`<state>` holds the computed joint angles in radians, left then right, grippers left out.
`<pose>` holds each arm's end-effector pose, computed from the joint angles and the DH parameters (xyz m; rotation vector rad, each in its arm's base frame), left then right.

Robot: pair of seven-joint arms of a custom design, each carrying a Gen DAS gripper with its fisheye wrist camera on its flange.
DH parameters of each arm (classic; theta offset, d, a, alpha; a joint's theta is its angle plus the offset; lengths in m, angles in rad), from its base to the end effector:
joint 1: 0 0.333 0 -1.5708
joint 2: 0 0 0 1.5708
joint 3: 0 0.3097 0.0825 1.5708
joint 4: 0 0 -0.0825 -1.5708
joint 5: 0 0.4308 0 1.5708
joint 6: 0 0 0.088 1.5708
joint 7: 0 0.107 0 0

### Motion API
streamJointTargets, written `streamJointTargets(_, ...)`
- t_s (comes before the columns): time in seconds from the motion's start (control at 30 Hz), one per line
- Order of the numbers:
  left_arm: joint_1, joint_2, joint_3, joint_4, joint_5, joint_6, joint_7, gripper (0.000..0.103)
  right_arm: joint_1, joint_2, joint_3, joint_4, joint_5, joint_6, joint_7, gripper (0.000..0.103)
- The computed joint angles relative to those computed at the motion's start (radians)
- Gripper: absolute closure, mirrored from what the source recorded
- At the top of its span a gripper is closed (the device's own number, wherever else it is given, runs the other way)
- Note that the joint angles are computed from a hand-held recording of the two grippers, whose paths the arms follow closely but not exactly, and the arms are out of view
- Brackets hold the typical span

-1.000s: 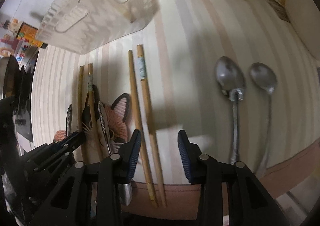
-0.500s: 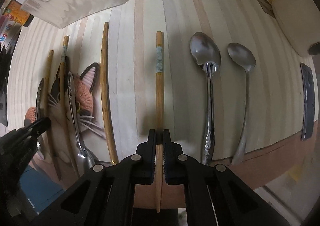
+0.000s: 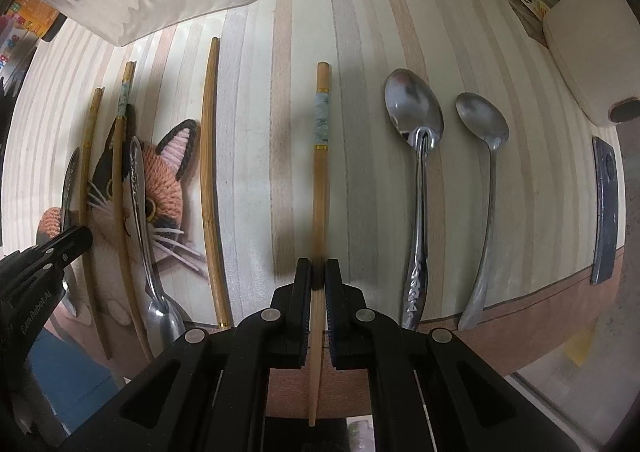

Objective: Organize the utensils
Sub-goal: 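Grasp a chopstick with the left tool while the right tool grasps another, then carry both chopsticks to the clear basket and release them inside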

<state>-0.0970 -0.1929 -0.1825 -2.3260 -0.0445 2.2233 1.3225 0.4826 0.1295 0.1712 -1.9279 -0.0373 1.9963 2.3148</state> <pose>0.5066 -0.1472 0.3925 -2.1857 2.1943 -0.1188 0.4967 0.3750 0.3899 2.0964 -2.2588 0.0097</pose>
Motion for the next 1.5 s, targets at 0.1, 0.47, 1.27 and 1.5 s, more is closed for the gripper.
streamJointTargets(0.1, -0.004, -0.003, -0.006, -0.002, 0.009, 0.005, -0.013, 0.098, -0.001, -0.011, -0.001, -0.009, 0.002, 0.004, 0.004, 0.096)
streamJointTargets(0.47, -0.009, -0.137, -0.025, -0.05, 0.047, 0.034, -0.058, 0.099, -0.02, -0.145, -0.01, -0.1, 0.024, 0.052, 0.017, 0.097)
streamJointTargets(1.27, 0.025, -0.1, 0.013, 0.28, -0.085, 0.09, 0.007, 0.099, -0.063, -0.072, -0.039, 0.251, 0.033, 0.19, -0.1, 0.097)
streamJointTargets(1.5, 0.023, 0.202, 0.032, 0.609, -0.128, -0.022, 0.007, 0.098, -0.113, 0.237, -0.048, 0.634, 0.132, 0.109, -0.179, 0.097)
